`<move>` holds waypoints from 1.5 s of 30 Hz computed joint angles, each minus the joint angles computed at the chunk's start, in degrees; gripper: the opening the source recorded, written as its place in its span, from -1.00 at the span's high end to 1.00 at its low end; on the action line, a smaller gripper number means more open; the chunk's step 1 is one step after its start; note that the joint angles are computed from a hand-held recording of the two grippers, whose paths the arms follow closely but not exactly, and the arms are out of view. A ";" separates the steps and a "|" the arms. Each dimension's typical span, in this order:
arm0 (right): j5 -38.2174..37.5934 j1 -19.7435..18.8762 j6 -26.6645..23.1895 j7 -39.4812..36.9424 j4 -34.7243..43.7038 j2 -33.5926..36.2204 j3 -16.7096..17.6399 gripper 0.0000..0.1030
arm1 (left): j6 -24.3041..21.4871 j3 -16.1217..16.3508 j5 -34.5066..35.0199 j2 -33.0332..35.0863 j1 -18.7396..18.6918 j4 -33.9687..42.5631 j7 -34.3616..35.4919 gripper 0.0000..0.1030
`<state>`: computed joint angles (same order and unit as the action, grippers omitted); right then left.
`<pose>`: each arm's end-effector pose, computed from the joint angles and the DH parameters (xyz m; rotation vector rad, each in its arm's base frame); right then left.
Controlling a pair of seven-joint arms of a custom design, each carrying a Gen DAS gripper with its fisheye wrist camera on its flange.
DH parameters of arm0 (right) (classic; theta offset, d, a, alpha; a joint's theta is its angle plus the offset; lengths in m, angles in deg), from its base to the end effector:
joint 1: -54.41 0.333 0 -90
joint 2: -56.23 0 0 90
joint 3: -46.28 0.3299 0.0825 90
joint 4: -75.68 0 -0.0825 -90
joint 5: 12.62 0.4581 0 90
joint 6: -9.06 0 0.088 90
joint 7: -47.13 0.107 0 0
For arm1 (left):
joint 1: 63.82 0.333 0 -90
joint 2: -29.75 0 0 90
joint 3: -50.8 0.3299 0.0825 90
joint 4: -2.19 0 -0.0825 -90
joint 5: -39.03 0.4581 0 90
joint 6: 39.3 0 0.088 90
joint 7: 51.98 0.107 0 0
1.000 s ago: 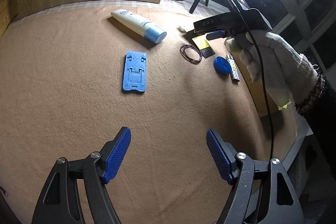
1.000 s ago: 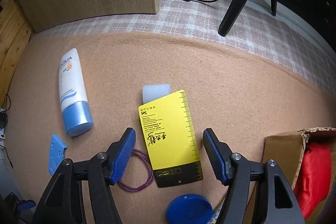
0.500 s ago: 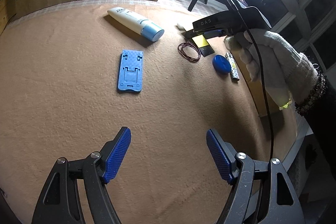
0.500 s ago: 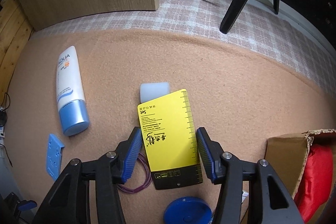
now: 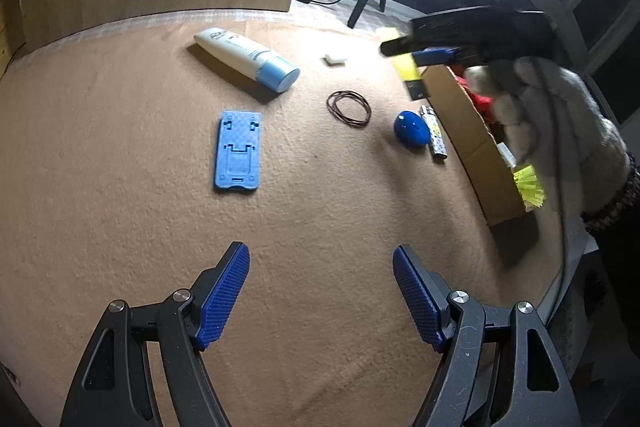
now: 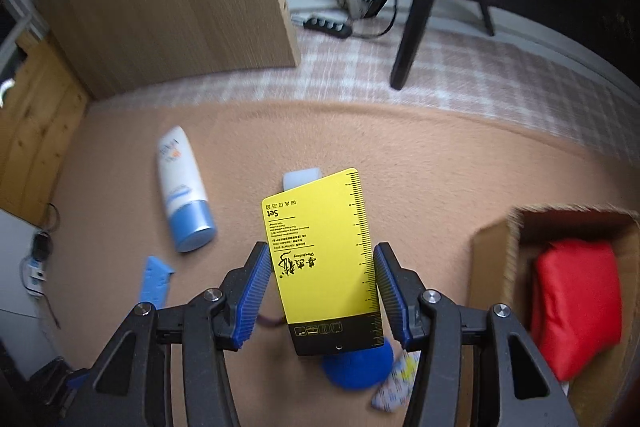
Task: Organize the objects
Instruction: 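Close the right gripper on the yellow card, then carry the yellow card over the box and open the right gripper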
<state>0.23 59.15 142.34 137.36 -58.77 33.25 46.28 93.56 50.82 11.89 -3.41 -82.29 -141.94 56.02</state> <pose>0.5232 0.0473 0.5118 -1.8870 1.9718 -0.1602 0.4414 -0.1562 0.5028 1.6863 -2.4832 0.8463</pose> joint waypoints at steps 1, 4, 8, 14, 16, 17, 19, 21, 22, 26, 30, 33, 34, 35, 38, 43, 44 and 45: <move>0.66 0.06 0.21 -0.04 -0.96 -1.70 -0.29 0.06 | -0.07 -0.08 -0.05 0.00 -0.13 0.03 0.08 -0.50; 1.26 -0.54 -0.04 -0.16 -2.62 -5.95 -0.89 0.06 | -0.19 -0.31 -0.31 0.22 -0.67 0.25 0.52 -0.50; 0.80 -2.41 -0.65 0.03 -5.31 -11.14 -1.44 0.06 | 0.04 -0.70 -0.93 0.74 -1.50 0.63 1.09 -0.50; -2.18 -7.25 -3.25 1.36 -9.94 -18.81 -2.00 0.06 | 0.27 -1.52 -1.76 1.69 -2.79 1.41 1.72 -0.49; -3.43 -9.13 -4.07 1.79 -11.33 -20.78 -2.17 0.06 | 0.37 -1.84 -1.97 2.11 -3.18 1.74 1.89 -0.49; -4.02 -10.05 -4.21 2.03 -11.90 -21.38 -2.25 0.06 | 0.42 -1.94 -2.05 2.28 -3.30 1.85 1.99 -0.49; -4.82 -11.66 -5.33 2.19 -12.76 -22.68 -2.84 0.06 | 0.48 -2.34 -2.09 2.74 -3.63 2.25 2.10 -0.49; -5.55 -13.00 -6.22 2.09 -13.41 -23.46 -3.21 0.06 | 0.53 -2.65 -2.08 3.16 -3.93 2.60 2.27 -0.49; -5.95 -13.59 -6.45 2.02 -13.73 -23.76 -3.26 0.06 | 0.49 -2.84 -2.07 3.29 -4.08 2.75 2.29 -0.49; -7.11 -15.45 -7.04 1.94 -14.93 -24.54 -3.42 0.06 | 0.55 -3.31 -2.04 3.84 -4.53 3.23 2.53 -0.49; -7.26 -16.63 -7.14 2.19 -15.95 -25.14 -3.68 0.05 | 0.62 -3.70 -1.69 4.26 -4.66 3.69 2.50 -0.49; -7.74 -17.39 -6.78 2.76 -16.62 -25.71 -3.27 -0.02 | 0.58 -3.72 -1.45 4.32 -4.58 3.83 2.45 -0.49; -7.98 -17.59 -6.88 2.94 -16.64 -25.72 -3.13 -0.08 | 0.61 -3.76 -1.31 4.34 -4.51 3.88 2.38 -0.49; -8.29 -17.85 -6.99 3.23 -16.66 -25.74 -2.96 -0.18 | 0.67 -3.79 -1.26 4.28 -4.50 3.83 2.31 -0.49; -8.62 -18.01 -6.90 3.55 -16.73 -26.02 -2.96 -0.19 | 0.70 -3.77 -0.91 4.26 -4.43 3.90 2.38 -0.49; -8.83 -17.92 -6.25 3.34 -16.48 -27.28 -2.89 -0.19 | 0.78 -3.78 0.75 4.95 -3.75 5.12 2.97 -0.49; -8.97 -17.89 -6.01 3.22 -16.16 -27.38 -2.81 -0.19 | 0.96 -3.81 1.06 5.31 -3.58 5.59 3.04 -0.49; -8.89 -17.75 -5.76 3.02 -15.57 -27.29 -2.93 -0.19 | 1.10 -3.79 1.47 5.76 -3.37 6.31 3.24 -0.49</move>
